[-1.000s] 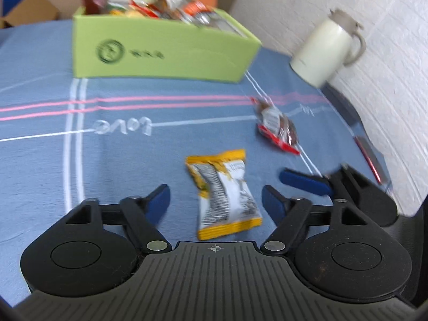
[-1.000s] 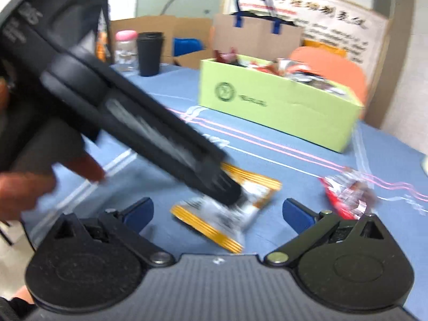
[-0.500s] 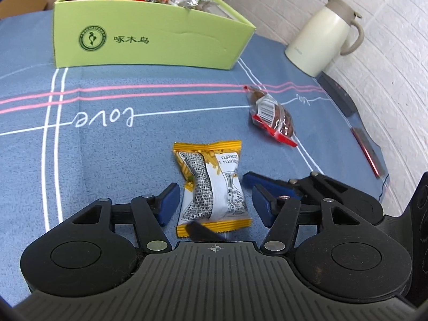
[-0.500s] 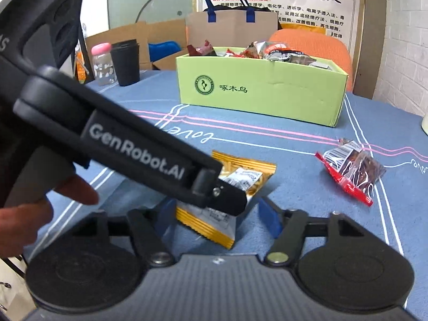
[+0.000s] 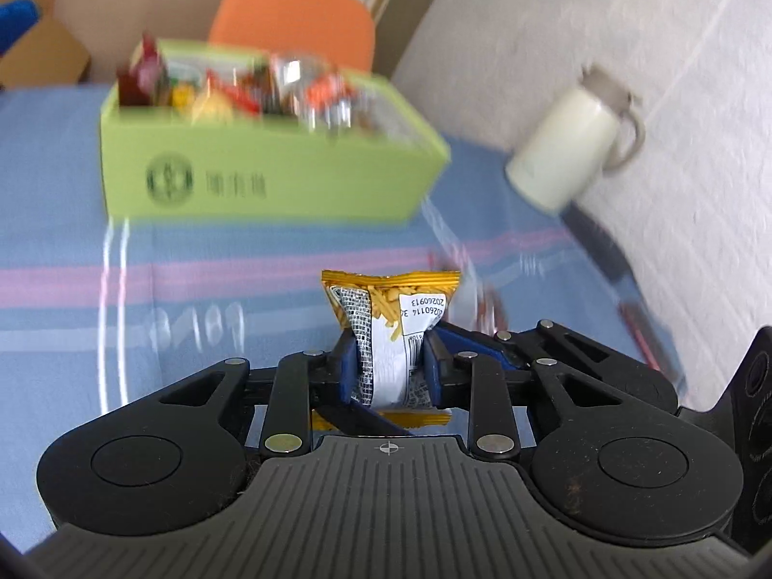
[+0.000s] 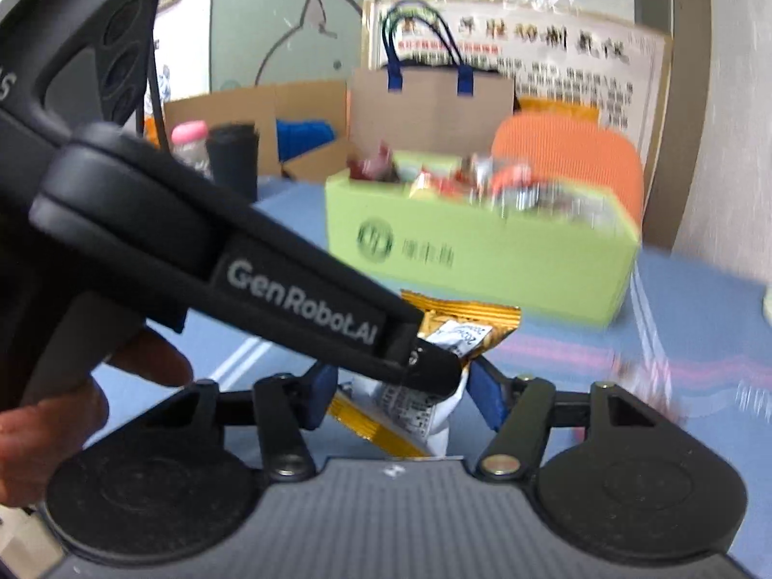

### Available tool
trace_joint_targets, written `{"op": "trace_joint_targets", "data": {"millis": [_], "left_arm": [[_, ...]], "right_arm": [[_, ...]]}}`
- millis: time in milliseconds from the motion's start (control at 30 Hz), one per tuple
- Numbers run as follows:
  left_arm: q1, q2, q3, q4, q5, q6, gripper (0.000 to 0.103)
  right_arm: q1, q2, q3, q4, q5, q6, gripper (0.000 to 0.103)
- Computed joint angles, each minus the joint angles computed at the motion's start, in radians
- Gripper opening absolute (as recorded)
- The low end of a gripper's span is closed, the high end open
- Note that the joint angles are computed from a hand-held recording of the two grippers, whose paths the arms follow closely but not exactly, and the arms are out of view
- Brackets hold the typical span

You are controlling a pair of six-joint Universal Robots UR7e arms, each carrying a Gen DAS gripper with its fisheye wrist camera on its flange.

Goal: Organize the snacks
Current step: 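Carry the yellow snack into the green box and open the left gripper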

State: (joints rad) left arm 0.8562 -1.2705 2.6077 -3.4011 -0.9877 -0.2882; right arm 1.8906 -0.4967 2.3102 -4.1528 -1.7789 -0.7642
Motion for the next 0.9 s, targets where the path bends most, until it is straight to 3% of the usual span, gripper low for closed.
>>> {"op": "trace_joint_targets", "data": {"millis": [233,433,567,600,667,767,833,900], "left_arm": [[0.072,0.019,-0.239,0.042,0.074,0.194,0.004],[0.196,0.071,-0.444,0.140,0.052,0.241,0.004],[0.263,0.120,-0.530,0.169,0.034,0.245,0.008],[0.272,0.126,-0.527,0.140,0.031,0.255,0.013],[0.274,0.115,-0.493,0.062,0.024,0.278,0.036],[0.247,0.070,-0.397,-0.066,0.011,0.298,0.041],[0.228,0.034,-0.331,-0.105,-0.016,0.302,0.043],[0.215,0.003,-0.273,-0.115,-0.054,0.295,0.045]], "right_arm": [[0.029,-0.050,-0.269,0.301,0.062,-0.030,0.067],[0.022,0.008,-0.518,0.569,0.100,-0.037,0.067],[0.004,0.054,-0.626,0.676,0.109,-0.029,0.071],[0.001,0.055,-0.626,0.664,0.113,-0.035,0.072],[-0.013,0.030,-0.566,0.570,0.140,-0.052,0.075],[-0.050,-0.049,-0.412,0.397,0.215,-0.031,0.092],[-0.075,-0.109,-0.291,0.297,0.229,-0.017,0.092],[-0.101,-0.152,-0.176,0.197,0.194,-0.002,0.092]]}}
